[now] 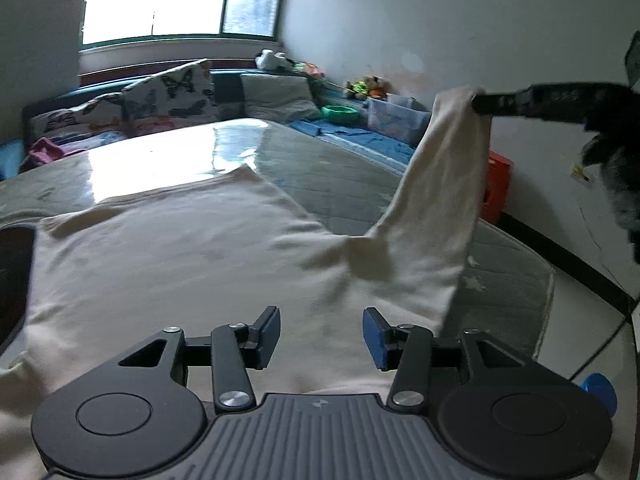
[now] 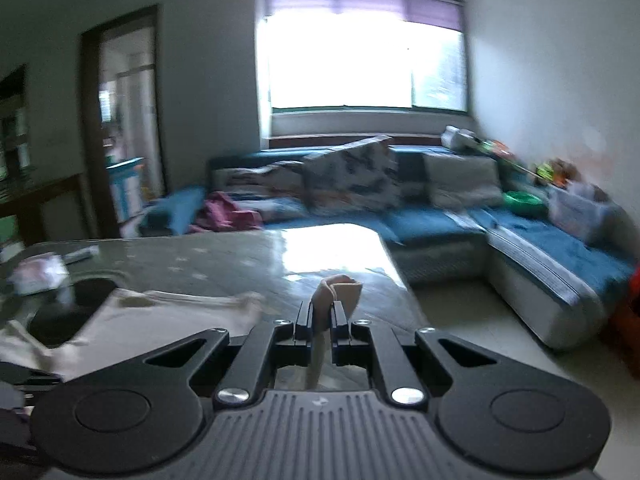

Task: Fold clothes
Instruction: 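Fold the held sleeve across the sweatshirt body with the right gripper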

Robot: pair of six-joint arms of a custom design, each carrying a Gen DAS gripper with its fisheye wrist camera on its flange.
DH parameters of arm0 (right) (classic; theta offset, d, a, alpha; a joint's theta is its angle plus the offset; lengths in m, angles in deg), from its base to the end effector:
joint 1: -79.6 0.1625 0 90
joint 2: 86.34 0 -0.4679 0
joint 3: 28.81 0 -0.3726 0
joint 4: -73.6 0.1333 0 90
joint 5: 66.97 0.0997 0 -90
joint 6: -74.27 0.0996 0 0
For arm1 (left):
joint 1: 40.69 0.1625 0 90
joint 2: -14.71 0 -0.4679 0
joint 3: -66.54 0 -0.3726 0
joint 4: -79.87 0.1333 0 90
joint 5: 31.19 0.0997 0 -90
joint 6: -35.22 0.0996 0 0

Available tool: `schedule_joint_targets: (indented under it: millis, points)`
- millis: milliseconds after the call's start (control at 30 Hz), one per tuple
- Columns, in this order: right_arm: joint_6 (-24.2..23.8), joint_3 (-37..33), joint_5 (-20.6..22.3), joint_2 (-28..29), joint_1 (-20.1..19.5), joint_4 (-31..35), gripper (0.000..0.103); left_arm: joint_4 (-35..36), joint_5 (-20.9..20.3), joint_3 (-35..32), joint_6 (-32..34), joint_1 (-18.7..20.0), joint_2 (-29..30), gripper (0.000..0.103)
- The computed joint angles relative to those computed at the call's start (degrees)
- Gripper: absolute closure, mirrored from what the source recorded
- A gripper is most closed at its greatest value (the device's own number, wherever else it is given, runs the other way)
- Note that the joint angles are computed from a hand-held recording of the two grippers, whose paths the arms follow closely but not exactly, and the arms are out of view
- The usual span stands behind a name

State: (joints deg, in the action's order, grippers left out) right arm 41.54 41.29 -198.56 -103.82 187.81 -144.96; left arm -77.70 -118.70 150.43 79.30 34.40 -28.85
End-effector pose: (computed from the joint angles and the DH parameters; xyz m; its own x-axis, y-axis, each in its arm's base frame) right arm 0.3041 -0.7095 0.0856 -0.7259 0.1932 0.6601 -0.5568 0.3985 -0.7288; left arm -0.0619 -0.7672 0.2010 -0.5381 0.7685 -0.3462 0.8395 0.4517 -0.3019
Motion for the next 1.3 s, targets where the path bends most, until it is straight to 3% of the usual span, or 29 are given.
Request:
schedule_joint_targets:
  millis: [300, 667, 833, 1000, 1100, 1300]
  points:
    - [-0.62, -12.53, 7.41, 6.08, 2.10, 17.96, 0.096, -4.11, 0.85, 0.72, -2.83, 1.93, -2.23, 0.049]
    - [2.07, -27.85, 13.75, 14.81, 2.76, 40.68, 0.096, -7.06, 1.04, 1.69, -6.00, 4.59, -5.31, 0.049]
    - [3.04, -30.36, 16.23, 16.86, 2.77, 46.90, 0.095, -7.30, 1.28, 2.53, -6.81, 5.17, -6.17, 0.049]
    - [3.97, -31.21, 17.85, 17.71, 2.72, 49.33, 0.088, -6.96, 1.89, 2.89, -7.05, 5.45, -6.44, 0.049]
    - [4.07, -27.74, 17.71, 15.79, 2.78, 47.19, 0.083, -6.97, 2.22, 3.12, -7.00, 5.57, -6.87, 0.049]
    - [6.47, -15.06, 10.25, 9.79, 1.93, 36.54, 0.083, -7.12, 0.99, 2.68, -6.85, 5.45, -6.96, 0.051]
